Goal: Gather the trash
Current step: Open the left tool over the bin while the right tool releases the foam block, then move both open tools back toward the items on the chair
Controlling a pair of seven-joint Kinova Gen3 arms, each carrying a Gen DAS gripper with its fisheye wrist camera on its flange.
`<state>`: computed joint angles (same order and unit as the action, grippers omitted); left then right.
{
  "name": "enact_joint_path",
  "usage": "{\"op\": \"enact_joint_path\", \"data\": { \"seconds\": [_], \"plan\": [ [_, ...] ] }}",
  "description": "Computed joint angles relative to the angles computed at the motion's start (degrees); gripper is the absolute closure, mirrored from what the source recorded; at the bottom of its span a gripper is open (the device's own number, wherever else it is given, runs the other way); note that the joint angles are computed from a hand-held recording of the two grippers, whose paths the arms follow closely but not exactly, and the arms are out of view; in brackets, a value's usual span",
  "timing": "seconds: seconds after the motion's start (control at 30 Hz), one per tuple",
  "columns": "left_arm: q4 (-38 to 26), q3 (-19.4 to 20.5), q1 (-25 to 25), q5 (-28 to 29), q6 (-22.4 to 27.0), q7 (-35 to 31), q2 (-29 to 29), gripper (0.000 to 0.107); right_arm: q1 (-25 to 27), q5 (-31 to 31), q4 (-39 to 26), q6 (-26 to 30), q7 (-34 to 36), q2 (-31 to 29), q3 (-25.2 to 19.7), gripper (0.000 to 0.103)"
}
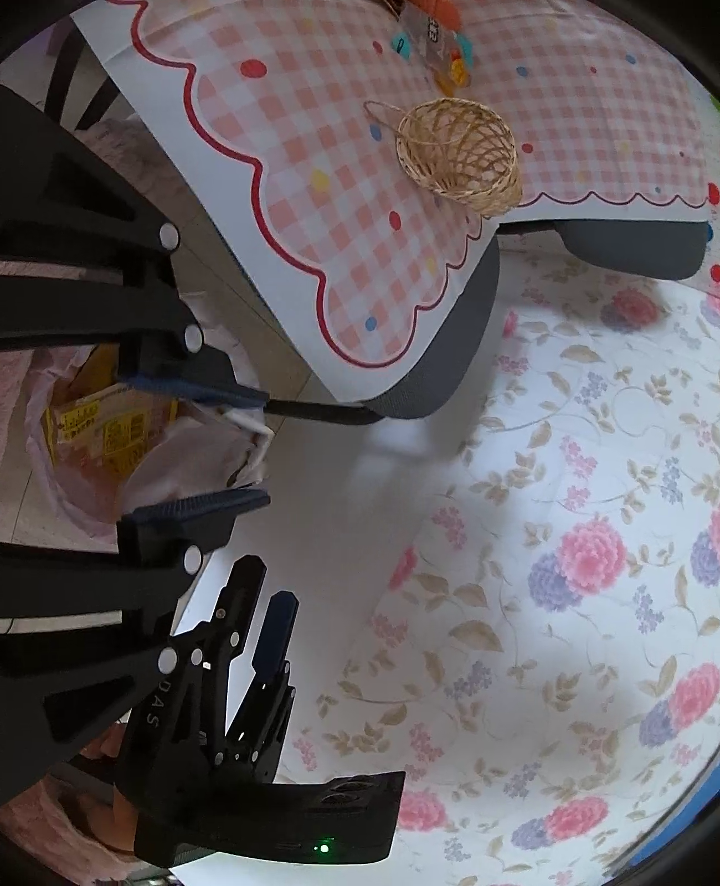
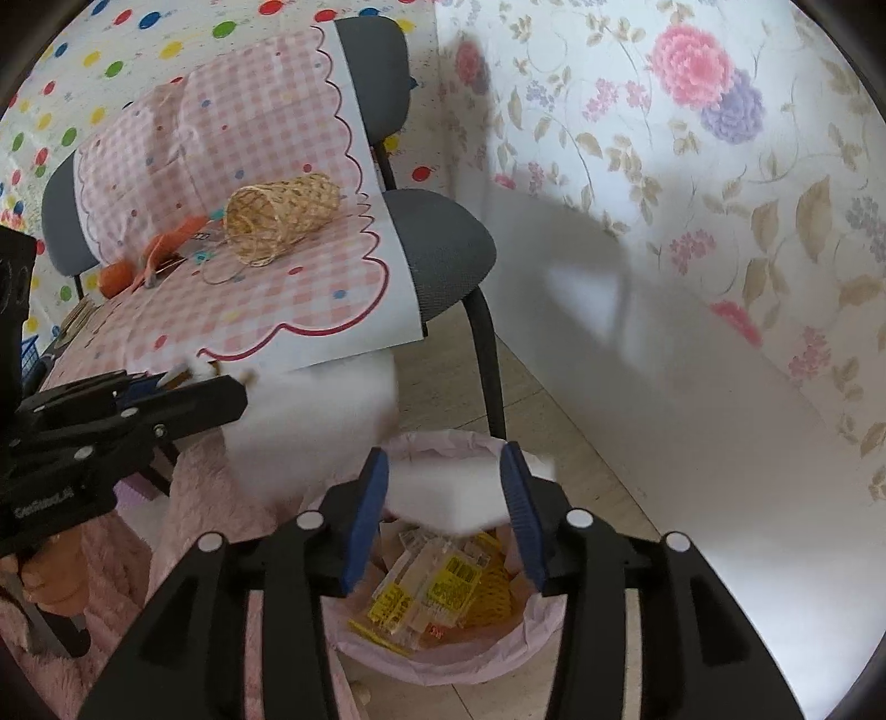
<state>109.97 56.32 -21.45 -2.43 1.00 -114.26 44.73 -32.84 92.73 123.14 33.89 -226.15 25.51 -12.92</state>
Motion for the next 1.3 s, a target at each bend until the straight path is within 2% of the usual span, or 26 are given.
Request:
{"op": "enact_joint_path", "data": {
  "seconds": [0.1, 0.17, 0.27, 0.4, 0.5, 0.63, 0.87, 0.93, 1.07, 1.3],
  "plan": [
    [0.8, 0.2, -1.3, 0.1, -1.1, 0.5, -0.9, 0.073, 0.4, 0.6, 0.1, -0.3, -0.8, 0.0, 0.0, 0.061],
    [2.4, -0.3, -2.1, -0.2, -3.2, 1.5, -2.6, 0.068, 0.1, -0.5, -0.1, 0.2, 0.3, -0.3, 0.0, 0.061],
    [5.0, -2.5, -2.8, -0.9, -6.6, 4.4, -6.1, 0.065, -1.1, -0.8, 0.3, 2.0, -0.7, -1.5, 0.2, 0.061],
    [7.1, -2.0, -6.9, -2.8, -8.1, 8.2, -7.8, 0.065, -1.7, 1.1, 0.4, 4.0, -3.4, -3.0, -0.1, 0.061],
    [8.6, -1.8, -9.6, -4.6, -9.5, 10.7, -8.8, 0.065, -2.0, 1.7, -0.8, 4.2, -2.7, -3.4, -0.6, 0.061],
    [10.9, -5.6, -9.2, -5.9, -12.9, 13.5, -12.4, 0.065, -3.1, 1.5, -3.0, 4.3, 0.1, -2.7, -0.9, 0.061],
    [11.0, -9.6, -10.2, -8.8, -13.7, 19.1, -14.6, 0.062, -3.6, 0.3, -8.5, 1.0, 6.2, -0.3, 0.3, 0.060],
    [10.9, -11.8, -9.8, -9.3, -14.4, 20.4, -15.3, 0.061, -3.5, 0.2, -10.5, -0.6, 8.0, 0.7, 0.9, 0.055],
    [9.3, -15.5, -9.0, -10.4, -13.6, 23.4, -15.9, 0.056, -3.3, -0.1, -14.8, -3.4, 12.1, 3.1, 2.2, 0.052],
    [1.3, -26.6, -1.9, -10.3, -9.1, 27.8, -15.1, 0.052, -2.1, -2.0, -23.0, -10.7, 20.1, 7.4, 5.4, 0.051]
  ]
}}
